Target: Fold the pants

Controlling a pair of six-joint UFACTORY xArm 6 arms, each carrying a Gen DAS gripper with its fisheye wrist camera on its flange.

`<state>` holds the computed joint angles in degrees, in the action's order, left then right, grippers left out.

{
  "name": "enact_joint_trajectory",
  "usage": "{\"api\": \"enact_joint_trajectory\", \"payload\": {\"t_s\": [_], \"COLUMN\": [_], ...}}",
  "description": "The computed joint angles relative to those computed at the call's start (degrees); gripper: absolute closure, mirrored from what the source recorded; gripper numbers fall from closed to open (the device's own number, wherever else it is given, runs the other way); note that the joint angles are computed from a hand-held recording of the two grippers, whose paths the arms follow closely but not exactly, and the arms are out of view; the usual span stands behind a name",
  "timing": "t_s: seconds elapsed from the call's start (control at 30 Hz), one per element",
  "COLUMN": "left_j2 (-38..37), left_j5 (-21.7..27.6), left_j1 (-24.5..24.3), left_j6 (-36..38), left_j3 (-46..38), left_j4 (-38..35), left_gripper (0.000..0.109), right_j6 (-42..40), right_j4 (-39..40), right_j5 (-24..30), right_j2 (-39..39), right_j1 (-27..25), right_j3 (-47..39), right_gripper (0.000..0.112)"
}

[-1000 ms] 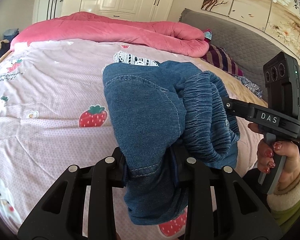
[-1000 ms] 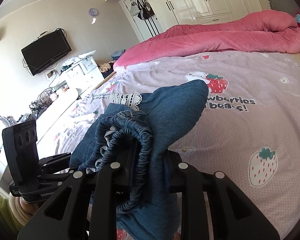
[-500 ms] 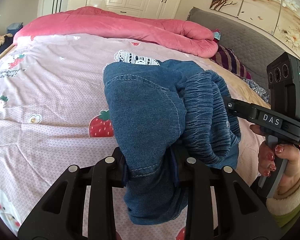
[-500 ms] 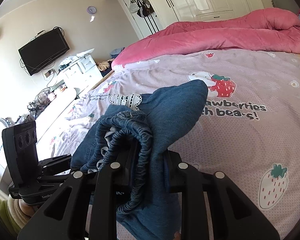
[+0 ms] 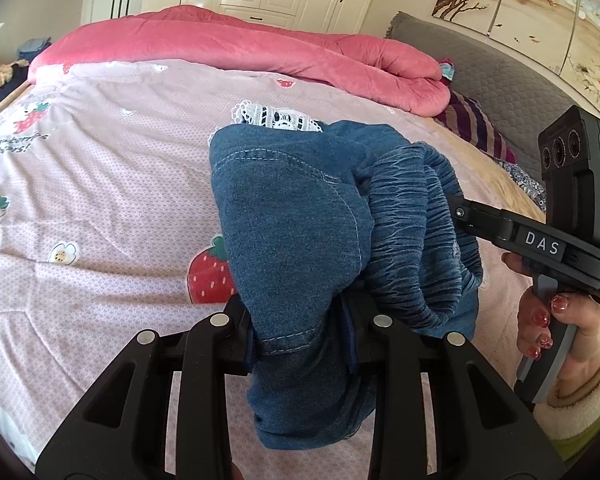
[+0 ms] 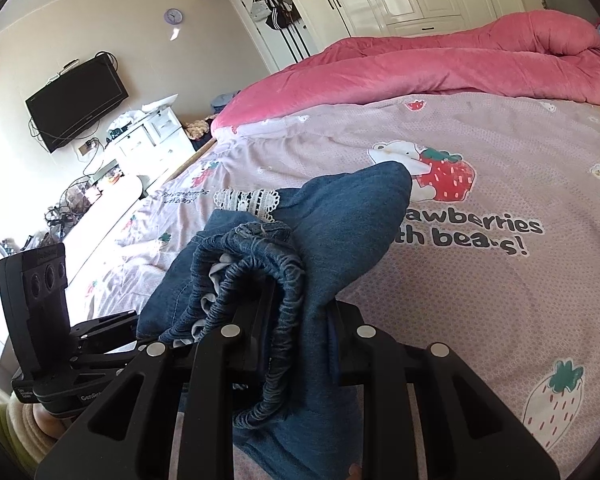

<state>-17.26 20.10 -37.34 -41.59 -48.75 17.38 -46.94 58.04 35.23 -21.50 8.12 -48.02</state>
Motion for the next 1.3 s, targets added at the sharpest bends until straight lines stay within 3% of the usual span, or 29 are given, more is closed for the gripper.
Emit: {"api": "enact_joint_trajectory", "payload": {"t_s": [0.3,0.7,1.3], "left_j2": [3.44,5.14,5.54], "left_j5": [0.35,0.30,-0.17], "left_j1": [0.78,1.17,1.21], "left_j6": [0.90,3.93,2.72], "left_j3": [-2.02,-1.92,-1.45], "left_j4": [0.65,-4.61,-4.39], "left_gripper": [0.085,0.083,0.078], "right_j6": [1.82,6.62,14.40], "right_j4": [-0.75,-3.56,-11.92], "right_j5": [-0.29,2.48,-1.11], "right_j2": [3.96,7.18,4.00], "right_j1": [0.20,-1.16,-1.40], "right_j3": [-1.88,-3.11,1.24], "right_gripper": [0.092,0.091,0.063]}}
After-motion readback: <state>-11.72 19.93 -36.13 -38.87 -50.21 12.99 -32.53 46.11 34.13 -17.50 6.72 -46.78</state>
